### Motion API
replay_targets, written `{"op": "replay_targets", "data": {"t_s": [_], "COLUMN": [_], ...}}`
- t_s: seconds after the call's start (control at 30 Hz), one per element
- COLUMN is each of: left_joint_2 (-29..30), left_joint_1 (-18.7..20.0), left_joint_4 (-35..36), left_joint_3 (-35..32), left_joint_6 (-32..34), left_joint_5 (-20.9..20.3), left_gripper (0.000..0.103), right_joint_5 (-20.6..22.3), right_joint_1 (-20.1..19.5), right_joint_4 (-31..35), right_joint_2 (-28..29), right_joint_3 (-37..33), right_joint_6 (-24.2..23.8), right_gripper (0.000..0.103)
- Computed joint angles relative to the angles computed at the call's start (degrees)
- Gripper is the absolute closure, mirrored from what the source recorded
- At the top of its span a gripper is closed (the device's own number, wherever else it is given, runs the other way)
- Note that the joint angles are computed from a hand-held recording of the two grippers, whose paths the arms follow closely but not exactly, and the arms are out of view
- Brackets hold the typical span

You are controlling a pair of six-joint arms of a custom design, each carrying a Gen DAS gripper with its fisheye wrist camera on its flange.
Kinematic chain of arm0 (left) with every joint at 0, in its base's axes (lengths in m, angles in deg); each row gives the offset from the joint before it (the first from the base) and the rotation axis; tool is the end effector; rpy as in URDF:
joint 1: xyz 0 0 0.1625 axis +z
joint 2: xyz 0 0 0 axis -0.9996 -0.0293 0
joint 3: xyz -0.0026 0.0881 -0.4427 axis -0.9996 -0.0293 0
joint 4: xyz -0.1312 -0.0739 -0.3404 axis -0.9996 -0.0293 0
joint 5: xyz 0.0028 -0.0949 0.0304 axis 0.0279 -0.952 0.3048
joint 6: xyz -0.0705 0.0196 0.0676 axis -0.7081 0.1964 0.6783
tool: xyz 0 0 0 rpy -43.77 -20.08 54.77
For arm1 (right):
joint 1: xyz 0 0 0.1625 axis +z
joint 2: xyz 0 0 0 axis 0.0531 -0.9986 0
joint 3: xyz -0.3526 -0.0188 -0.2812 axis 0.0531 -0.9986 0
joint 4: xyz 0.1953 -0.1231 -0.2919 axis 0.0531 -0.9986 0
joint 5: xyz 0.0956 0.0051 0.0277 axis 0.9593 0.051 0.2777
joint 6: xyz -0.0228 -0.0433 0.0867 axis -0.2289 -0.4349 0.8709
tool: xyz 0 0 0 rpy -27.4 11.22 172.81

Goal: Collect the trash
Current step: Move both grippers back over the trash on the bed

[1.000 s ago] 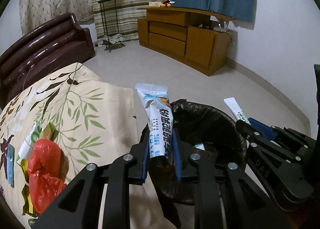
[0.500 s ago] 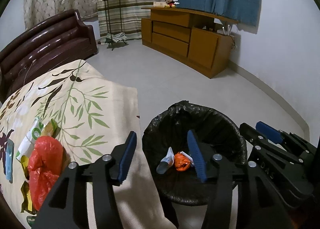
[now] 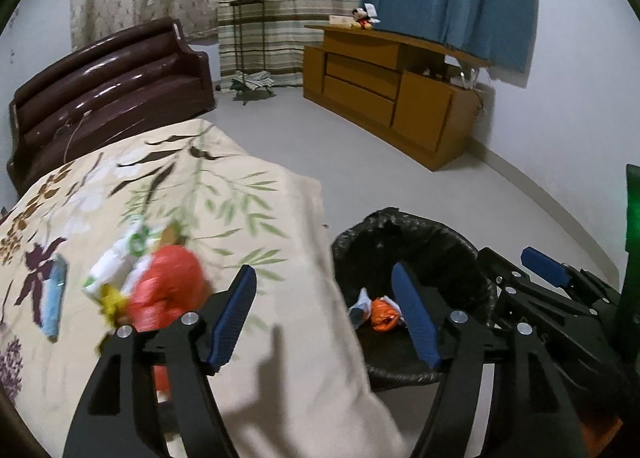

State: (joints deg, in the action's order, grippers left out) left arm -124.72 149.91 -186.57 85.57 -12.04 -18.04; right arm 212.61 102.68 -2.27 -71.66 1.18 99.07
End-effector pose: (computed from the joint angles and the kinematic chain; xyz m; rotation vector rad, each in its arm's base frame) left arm -0.1311 -0.6160 0.1469 1.0508 2.4009 -0.6665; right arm 0.2046 -0.5448 0.0214 -0.2738 -2.0450 1.1877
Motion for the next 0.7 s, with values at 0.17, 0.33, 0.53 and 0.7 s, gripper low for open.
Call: {"op": "replay_targets", "data": {"t_s": [0.17,0.33,0.53,0.7], "left_joint_2": [-3.46,-5.98,-8.47,-10.16], "left_joint_1": [1.30,2.64,5.26,7.63], "left_joint_4": [-0.64,-1.34,-1.73,-1.23], "left_joint_3": [1.24,1.81,1.41,0.52], "left_joint_6": [0.00,-0.18,-0.39,-0.62], "left_joint_5": [0.42,1.82,3.50,4.71], "left_gripper": [0.034,0.033,0.033,0.033], "right_joint_5": [-0.47,-1.33,-2.47,-3.57], "right_joint_1": [1.85,3.83,6.29,7.84], "right_joint_4": [2.14,5.60,10.76,15.17], "right_joint_2": [1.96,4.68,8.58,12.24], "right_joint_3": [-2.84,-7.00,-13.48,-19.64], "right_joint_6": [-0.35,-0.34,-0.66,-1.11], "right_gripper": [0.042,0.042,0.042,0.042]}}
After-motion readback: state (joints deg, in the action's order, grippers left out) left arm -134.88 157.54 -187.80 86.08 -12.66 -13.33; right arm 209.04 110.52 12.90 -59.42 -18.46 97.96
